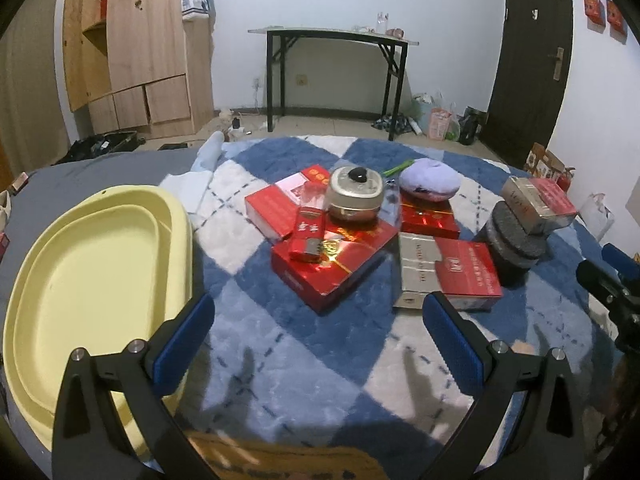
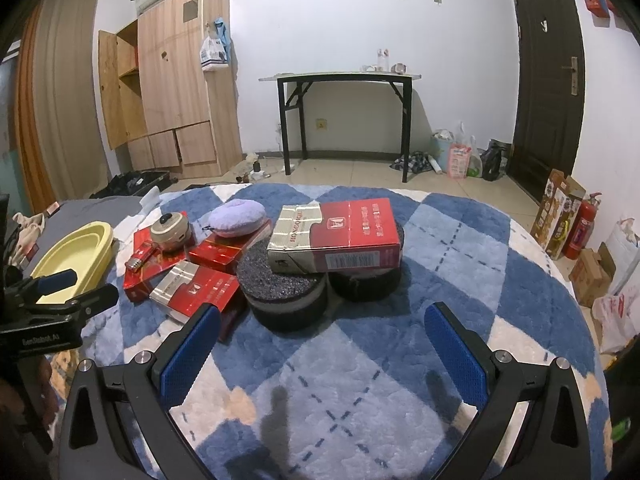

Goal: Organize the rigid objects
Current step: 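Grasp the silver heart-knob tin with the left tool while the right tool grasps the red-silver HONGQIQU box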

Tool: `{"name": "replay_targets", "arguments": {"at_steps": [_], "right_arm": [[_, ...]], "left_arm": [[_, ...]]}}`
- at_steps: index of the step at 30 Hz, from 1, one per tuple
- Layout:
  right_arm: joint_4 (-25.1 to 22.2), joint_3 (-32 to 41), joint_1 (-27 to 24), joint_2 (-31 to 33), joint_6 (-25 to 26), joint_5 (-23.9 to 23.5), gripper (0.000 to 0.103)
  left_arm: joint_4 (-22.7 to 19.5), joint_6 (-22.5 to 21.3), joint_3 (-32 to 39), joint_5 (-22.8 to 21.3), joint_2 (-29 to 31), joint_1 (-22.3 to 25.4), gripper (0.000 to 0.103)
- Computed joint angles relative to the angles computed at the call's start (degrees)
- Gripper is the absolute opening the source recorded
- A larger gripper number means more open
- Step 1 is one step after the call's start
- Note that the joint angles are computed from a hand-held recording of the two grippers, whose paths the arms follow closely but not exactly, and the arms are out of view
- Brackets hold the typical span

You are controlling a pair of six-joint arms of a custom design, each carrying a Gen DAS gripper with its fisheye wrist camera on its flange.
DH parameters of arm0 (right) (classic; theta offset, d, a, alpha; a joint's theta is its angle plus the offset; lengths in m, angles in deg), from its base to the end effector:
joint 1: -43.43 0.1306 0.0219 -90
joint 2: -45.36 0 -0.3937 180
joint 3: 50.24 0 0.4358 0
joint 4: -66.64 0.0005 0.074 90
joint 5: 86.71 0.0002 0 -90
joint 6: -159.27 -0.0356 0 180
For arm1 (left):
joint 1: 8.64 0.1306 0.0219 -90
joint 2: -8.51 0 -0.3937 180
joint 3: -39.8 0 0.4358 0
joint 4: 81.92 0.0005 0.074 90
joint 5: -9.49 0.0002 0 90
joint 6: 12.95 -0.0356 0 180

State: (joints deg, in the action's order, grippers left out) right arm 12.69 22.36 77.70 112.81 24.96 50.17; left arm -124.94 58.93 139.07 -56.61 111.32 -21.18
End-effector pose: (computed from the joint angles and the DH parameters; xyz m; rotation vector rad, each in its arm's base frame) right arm 0.3203 0.1862 0.4592 0.5222 2.0522 -0.2039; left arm 0.5993 -0.1486 0.4101 0.8057 2.1959 -0.4475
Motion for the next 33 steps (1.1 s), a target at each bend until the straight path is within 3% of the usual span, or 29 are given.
{"name": "replay_targets", "arguments": {"at_steps": [5,9,13,15,19,20,21,24,27,30,33], "right_arm": [[0.3,-0.2,0.2,-0.2,0.8,0.9,0.103],[-0.7,0.1,0.1,-0.5,1.6,2.2,0.103],[1.6,-0.6,-0.4,-1.7,1.3,2.5,0.103],[1.5,-0.4,-1.2,-1.7,-0.8,1.0,0.103],[-2.3,0.9,-2.7,-0.5,-3.0,-0.9,0.103],[-4.5,1.8,-3.6,0.3,-5.4,-5.0,0.103],[-4.8,1.9,-3.8,0.5,-5.3,-5.1,0.103],[0.6,0.3,-5.0,-0.3,-3.4,-3.5,0.103],[1.2,1.6,-6.6,0.6,-0.8,-3.1,0.103],[2.4,3.4,-7.5,2.9,4.0,-2.9,0.103],[1.5,5.2,-9.2,5.4,3.9,-5.2,0.103]], "left_arm": [[-0.9,-2.1,2.2,0.8,1.5,0.9,0.103],[-7.2,-2.8,7.8,4.7,5.2,0.9,0.103],[-5.8,-2.2,11.8,4.6,7.6,-0.9,0.103],[-8.1,-1.9,15.5,5.0,9.6,-1.8,0.103],[-9.7,-3.6,20.7,0.2,12.5,-4.5,0.103],[-10.4,-4.7,22.4,-0.2,13.7,-5.1,0.103],[-10.9,-4.9,24.0,-1.4,15.0,-5.7,0.103],[-11.2,-2.6,26.3,-0.9,17.6,-6.2,0.103],[-14.3,-6.1,27.3,-2.1,18.6,-6.6,0.103],[-12.5,-5.4,26.0,-1.7,17.8,-6.3,0.103],[-12.6,-5.0,25.9,-1.4,17.7,-6.3,0.103]]}}
